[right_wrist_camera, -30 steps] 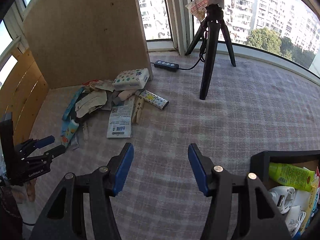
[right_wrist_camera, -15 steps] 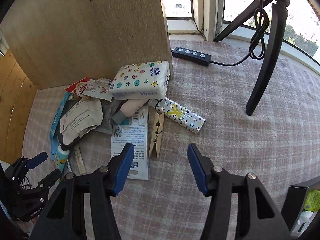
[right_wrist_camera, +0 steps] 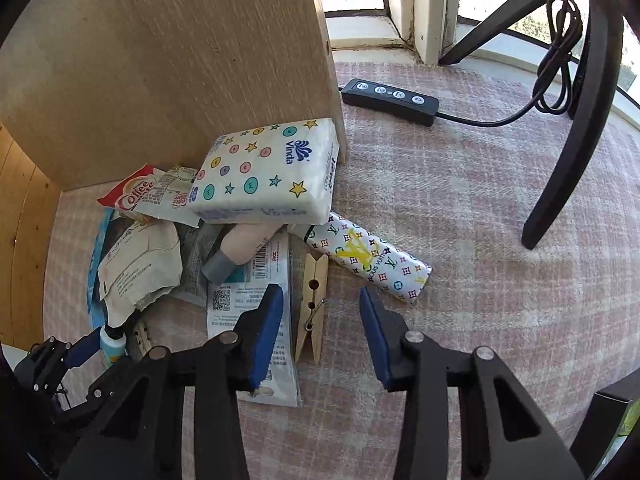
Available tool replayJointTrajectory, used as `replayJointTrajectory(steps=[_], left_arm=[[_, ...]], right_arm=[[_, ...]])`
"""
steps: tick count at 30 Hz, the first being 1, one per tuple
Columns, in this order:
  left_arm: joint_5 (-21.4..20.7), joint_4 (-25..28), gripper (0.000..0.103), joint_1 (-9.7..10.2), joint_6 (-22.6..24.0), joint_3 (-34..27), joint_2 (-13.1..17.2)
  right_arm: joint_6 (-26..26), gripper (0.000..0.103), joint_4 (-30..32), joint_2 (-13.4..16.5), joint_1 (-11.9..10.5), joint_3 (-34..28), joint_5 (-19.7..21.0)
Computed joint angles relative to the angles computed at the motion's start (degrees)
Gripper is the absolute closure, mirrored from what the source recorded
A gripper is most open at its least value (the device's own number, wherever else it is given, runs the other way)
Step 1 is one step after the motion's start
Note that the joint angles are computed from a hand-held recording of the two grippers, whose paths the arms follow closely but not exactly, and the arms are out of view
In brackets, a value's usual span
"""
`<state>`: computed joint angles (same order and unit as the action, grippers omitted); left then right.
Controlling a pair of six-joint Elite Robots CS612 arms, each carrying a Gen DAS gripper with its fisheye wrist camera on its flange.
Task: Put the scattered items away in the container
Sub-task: 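Grasp the wooden clothespin with the right gripper while the left grasps the SEOMOU tube, then carry the clothespin and SEOMOU tube into the black tray and release both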
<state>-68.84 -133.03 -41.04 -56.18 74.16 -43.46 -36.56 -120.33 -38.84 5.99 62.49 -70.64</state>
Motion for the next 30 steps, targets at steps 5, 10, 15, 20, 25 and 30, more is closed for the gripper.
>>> replayJointTrajectory(steps=[5,10,15,20,25,30], left_arm=[[-0.4,-1.7,0.075,0.04,-1.3,1.2,-0.6],[-1.8,-4.0,0.076,-0.07,-3.7,3.2,-1.6],[-3.8,-6.2,0.076,-0.76,-7.3,5.6,-2.8],[-2.7,-7.0,0.076,-2.21,-7.5,6.3,-3.7],[-2.2,-7.5,0.076,-3.01,-6.8,4.9,-3.3],[-1.6,-7.0,0.076,-3.57,-3.7,1.7,-2.5]], right_arm=[[-0.9,0.085,-0.3,0.0,-0.1,0.1,-0.5],[-2.8,0.09,-1.7,-1.5,-0.8,3.0,-0.7],[-4.9,0.09,-2.4,-3.3,-2.0,6.3,-0.1],[-6.2,0.09,-2.9,-5.2,-3.5,8.9,1.2],[-7.3,0.09,-3.6,-7.4,-5.2,11.4,3.7],[-8.0,0.09,-4.4,-9.3,-7.1,13.0,6.0]])
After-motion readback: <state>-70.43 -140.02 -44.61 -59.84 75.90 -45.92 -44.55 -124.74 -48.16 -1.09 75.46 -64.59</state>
